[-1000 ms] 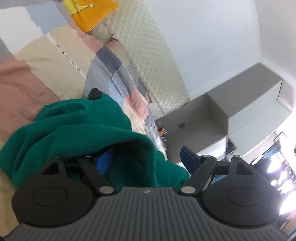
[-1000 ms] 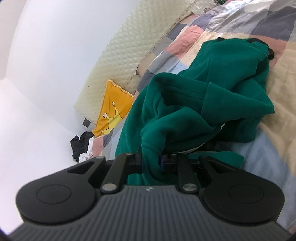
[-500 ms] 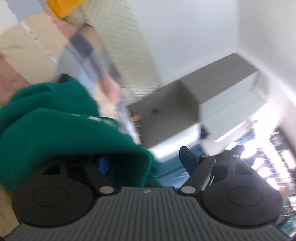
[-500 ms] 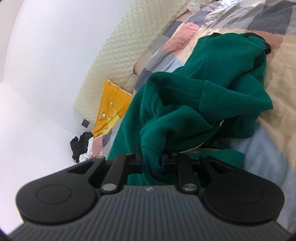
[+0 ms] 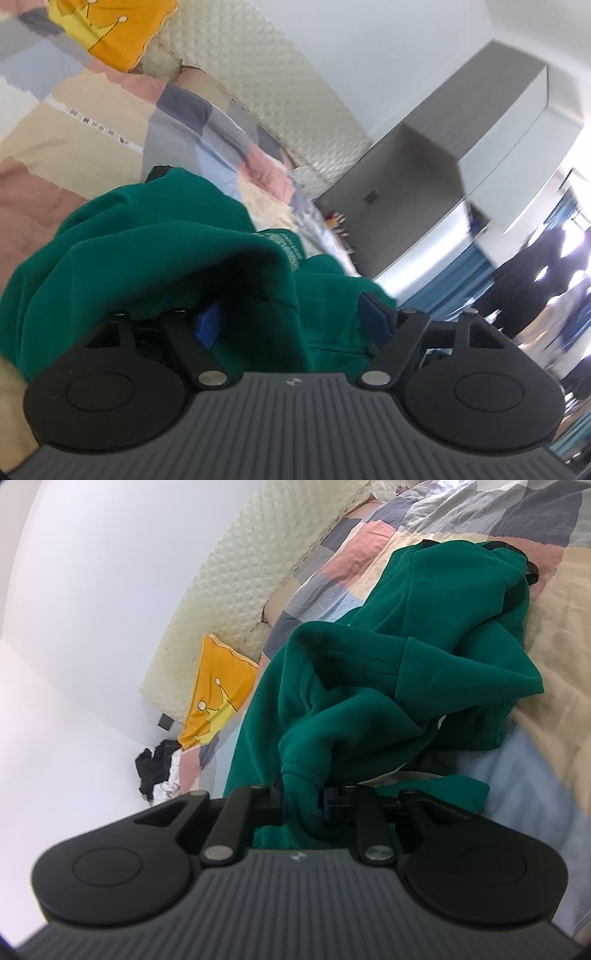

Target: Fold large clothes

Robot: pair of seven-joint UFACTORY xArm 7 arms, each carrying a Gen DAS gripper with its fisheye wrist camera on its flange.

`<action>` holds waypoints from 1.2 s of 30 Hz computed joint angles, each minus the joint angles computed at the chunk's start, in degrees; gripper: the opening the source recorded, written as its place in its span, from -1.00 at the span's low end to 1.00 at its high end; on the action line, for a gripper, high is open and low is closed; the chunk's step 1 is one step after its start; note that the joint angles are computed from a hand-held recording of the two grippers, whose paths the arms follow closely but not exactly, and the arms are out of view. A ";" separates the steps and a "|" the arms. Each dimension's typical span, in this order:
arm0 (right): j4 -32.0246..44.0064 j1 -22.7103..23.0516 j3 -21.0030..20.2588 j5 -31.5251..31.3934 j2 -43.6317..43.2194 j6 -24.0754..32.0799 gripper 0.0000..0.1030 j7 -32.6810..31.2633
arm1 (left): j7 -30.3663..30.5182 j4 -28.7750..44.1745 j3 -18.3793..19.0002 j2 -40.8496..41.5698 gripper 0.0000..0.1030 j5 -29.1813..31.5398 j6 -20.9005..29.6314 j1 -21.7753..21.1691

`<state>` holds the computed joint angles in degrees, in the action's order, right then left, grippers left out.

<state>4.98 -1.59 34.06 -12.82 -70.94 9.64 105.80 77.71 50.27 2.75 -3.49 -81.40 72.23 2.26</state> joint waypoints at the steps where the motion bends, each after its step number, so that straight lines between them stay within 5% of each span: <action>1: 0.25 -0.04 -0.25 -0.16 0.59 0.12 -0.56 -0.44 | 0.40 -0.27 -0.94 -0.36 0.52 -0.73 -2.70 -0.78; 3: 0.63 -0.29 -0.35 -0.32 1.52 0.20 -0.49 -0.92 | 0.34 -0.54 -2.24 -0.73 0.28 -0.68 -8.04 -2.20; 4: 0.65 -0.40 -0.43 -0.33 1.80 0.36 -0.35 -1.06 | -0.25 -0.61 -2.75 -0.96 0.18 -0.39 -10.83 -2.90; 6: 0.29 -0.64 -0.52 -0.03 1.89 0.45 0.06 -0.64 | -2.86 0.21 -3.65 -0.30 -0.37 1.33 -16.13 -4.30; 8: -0.23 -0.48 -0.90 0.37 1.87 0.65 0.40 -0.05 | -4.67 1.63 -3.62 1.78 -0.64 0.46 -17.19 -4.97; 15: 1.41 -0.62 -2.71 -0.38 6.14 2.59 0.39 -2.62 | -4.04 -0.23 -1.95 -0.79 -0.75 -2.97 -15.02 -4.00; 18: 1.41 -2.51 -2.24 -0.49 8.96 -1.78 0.36 -2.48 | -4.88 -2.37 0.04 -4.03 -0.76 -3.48 -11.13 -2.71; 21: 0.44 -4.38 -1.21 0.73 10.57 -7.89 -0.17 -2.06 | -5.18 -3.59 1.39 -5.73 -0.76 -4.34 -9.01 -1.92; 22: 0.41 -5.18 -0.22 0.79 10.10 -8.72 -0.48 -2.35 | -4.73 -4.10 1.82 -6.32 -0.76 -4.88 -8.25 -1.67; 25: 0.17 -6.80 2.23 1.03 7.26 -11.34 -0.66 -3.37 | -4.43 -5.26 2.94 -8.34 -0.77 -5.66 -6.43 -0.91; 32: -1.11 -9.09 8.65 2.22 -10.24 -13.89 -0.72 -3.27 | -5.25 -6.91 7.40 -14.55 -0.77 -6.18 1.02 1.44; 36: 2.54 -9.57 7.41 1.09 -14.43 -12.74 -0.73 -6.52 | -7.29 -7.40 9.98 -19.54 -0.78 -6.02 3.98 2.67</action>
<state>7.52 -11.16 41.46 -11.73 -85.37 -3.10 99.27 70.42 42.87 12.73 -23.03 -87.42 76.21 4.94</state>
